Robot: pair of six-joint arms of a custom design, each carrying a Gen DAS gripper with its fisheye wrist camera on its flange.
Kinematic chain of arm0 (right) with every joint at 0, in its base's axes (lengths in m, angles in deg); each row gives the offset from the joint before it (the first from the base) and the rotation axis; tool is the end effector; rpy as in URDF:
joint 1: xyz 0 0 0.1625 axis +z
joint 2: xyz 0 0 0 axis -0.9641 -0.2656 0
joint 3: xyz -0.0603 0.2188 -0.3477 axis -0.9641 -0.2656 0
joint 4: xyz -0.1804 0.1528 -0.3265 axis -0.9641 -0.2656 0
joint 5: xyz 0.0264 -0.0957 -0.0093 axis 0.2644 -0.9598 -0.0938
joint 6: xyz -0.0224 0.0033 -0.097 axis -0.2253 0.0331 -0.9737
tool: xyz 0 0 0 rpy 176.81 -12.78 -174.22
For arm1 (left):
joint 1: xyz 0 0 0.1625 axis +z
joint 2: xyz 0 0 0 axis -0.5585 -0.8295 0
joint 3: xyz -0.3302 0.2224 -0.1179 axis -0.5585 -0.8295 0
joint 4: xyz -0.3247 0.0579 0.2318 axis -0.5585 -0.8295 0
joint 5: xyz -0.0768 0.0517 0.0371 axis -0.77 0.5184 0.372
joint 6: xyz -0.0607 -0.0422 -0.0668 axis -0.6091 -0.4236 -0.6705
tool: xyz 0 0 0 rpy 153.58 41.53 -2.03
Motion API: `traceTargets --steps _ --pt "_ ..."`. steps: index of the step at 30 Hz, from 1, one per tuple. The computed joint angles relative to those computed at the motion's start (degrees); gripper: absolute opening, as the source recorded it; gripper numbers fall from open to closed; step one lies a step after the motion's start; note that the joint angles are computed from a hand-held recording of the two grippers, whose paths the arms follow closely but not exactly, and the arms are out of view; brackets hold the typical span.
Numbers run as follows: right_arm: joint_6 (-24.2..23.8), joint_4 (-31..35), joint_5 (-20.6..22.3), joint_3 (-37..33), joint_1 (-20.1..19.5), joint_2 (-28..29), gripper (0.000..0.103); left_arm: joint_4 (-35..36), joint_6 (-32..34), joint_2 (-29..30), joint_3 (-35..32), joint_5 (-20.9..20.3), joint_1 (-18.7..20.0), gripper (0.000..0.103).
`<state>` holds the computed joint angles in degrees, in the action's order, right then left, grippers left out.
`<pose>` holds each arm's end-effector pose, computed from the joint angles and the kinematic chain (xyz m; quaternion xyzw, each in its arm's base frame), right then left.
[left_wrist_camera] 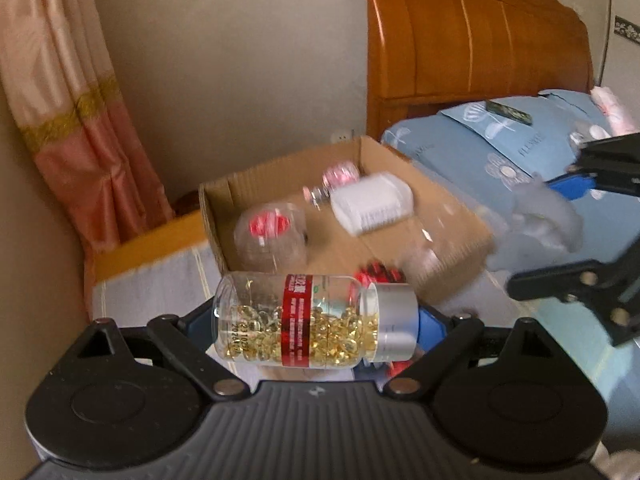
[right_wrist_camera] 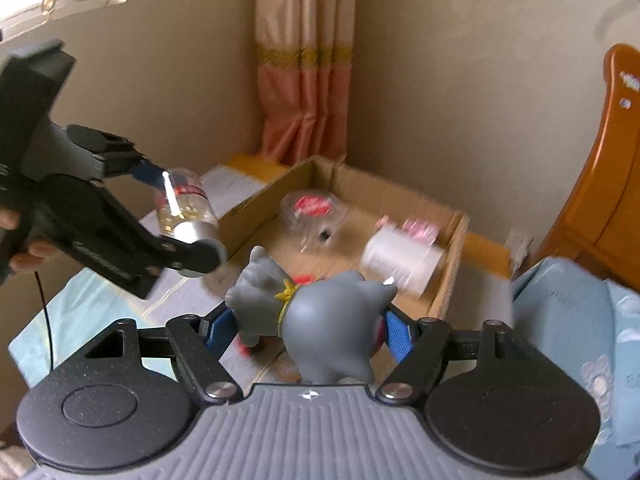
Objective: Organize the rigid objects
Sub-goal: 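Lower capsule bottle and elephant into the box and open both tools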
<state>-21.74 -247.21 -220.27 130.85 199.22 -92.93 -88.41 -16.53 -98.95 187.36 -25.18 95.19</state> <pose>0.2754 -0.3029 0.0360 0.2126 -0.8404 0.3473 0.3577 -0.0586 -0.4496 0.2284 0.5236 0.8159 -0.1702 0.1764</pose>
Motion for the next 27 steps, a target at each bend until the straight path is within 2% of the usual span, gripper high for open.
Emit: traceTargets --steps 4,10,14,20,25,27 --pt "-2.81 0.57 -0.13 -1.45 -1.46 -2.75 0.078 -4.5 -1.31 6.69 -2.84 0.8 -0.55 0.093" --pt "-5.25 2.79 1.46 -4.29 -4.45 -4.7 0.078 -10.31 -3.66 11.7 -4.63 1.46 0.44 0.096" --pt "-6.67 5.45 3.15 -6.88 -6.88 -4.82 0.078 -10.0 -4.36 10.78 -4.75 1.16 0.82 0.096" --pt "-8.36 13.06 4.98 -11.66 -9.95 -4.53 0.078 -7.6 -2.61 5.16 -1.6 0.96 1.43 0.096" --pt "-9.58 19.12 4.85 -16.54 -11.76 -2.51 0.079 -9.24 -0.41 1.4 2.26 1.37 2.04 0.096" --pt "-9.82 19.58 4.24 -17.89 -11.95 -1.45 0.083 -9.85 0.21 0.69 3.14 1.61 2.18 0.096"
